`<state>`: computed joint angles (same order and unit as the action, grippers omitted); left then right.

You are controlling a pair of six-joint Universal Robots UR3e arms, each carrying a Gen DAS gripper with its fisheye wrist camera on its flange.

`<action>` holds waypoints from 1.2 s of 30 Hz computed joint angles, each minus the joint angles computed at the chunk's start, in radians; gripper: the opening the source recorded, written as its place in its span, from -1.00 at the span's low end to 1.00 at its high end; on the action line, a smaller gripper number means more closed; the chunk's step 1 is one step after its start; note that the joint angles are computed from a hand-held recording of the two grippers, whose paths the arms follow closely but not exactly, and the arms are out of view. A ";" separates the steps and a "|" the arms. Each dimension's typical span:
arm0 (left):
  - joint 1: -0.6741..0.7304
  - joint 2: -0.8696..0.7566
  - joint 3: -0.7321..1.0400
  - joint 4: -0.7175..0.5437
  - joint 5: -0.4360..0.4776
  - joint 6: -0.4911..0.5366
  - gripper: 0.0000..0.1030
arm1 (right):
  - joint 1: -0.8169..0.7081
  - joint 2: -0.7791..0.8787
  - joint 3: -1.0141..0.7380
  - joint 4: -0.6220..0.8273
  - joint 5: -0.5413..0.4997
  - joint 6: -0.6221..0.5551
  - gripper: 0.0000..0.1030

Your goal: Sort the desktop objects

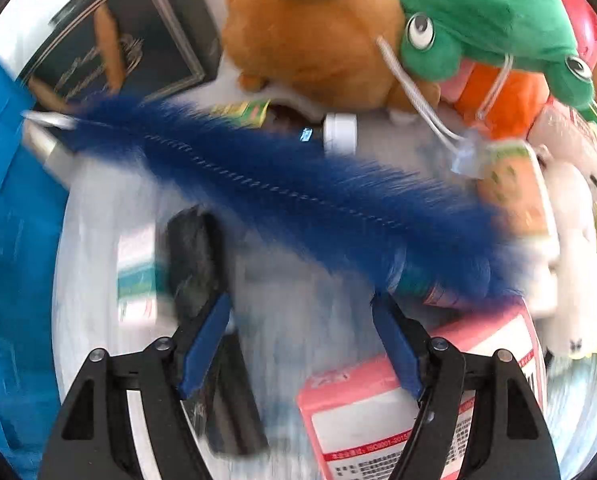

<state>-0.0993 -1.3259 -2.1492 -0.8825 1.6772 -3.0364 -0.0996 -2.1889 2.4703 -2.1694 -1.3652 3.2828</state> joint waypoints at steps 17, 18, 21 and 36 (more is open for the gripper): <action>0.215 0.284 0.061 -0.147 -0.160 0.035 0.45 | 0.192 0.005 -0.254 0.034 -0.179 0.117 0.99; 0.214 0.206 0.111 -0.100 -0.150 0.015 0.45 | 0.198 0.070 -0.310 0.011 -0.213 0.130 0.99; 0.193 -0.079 0.344 -0.004 -0.106 -0.032 0.45 | 0.200 0.335 -0.484 -0.108 -0.309 0.153 0.99; -0.021 -0.874 1.206 -0.276 0.003 -0.054 0.48 | 0.218 1.126 -1.083 -0.132 -0.229 0.098 0.98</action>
<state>-0.1205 -2.2002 -0.9436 -1.1583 1.6802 -3.0902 0.1186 -1.0626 1.3873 -2.3010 -1.5944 3.3805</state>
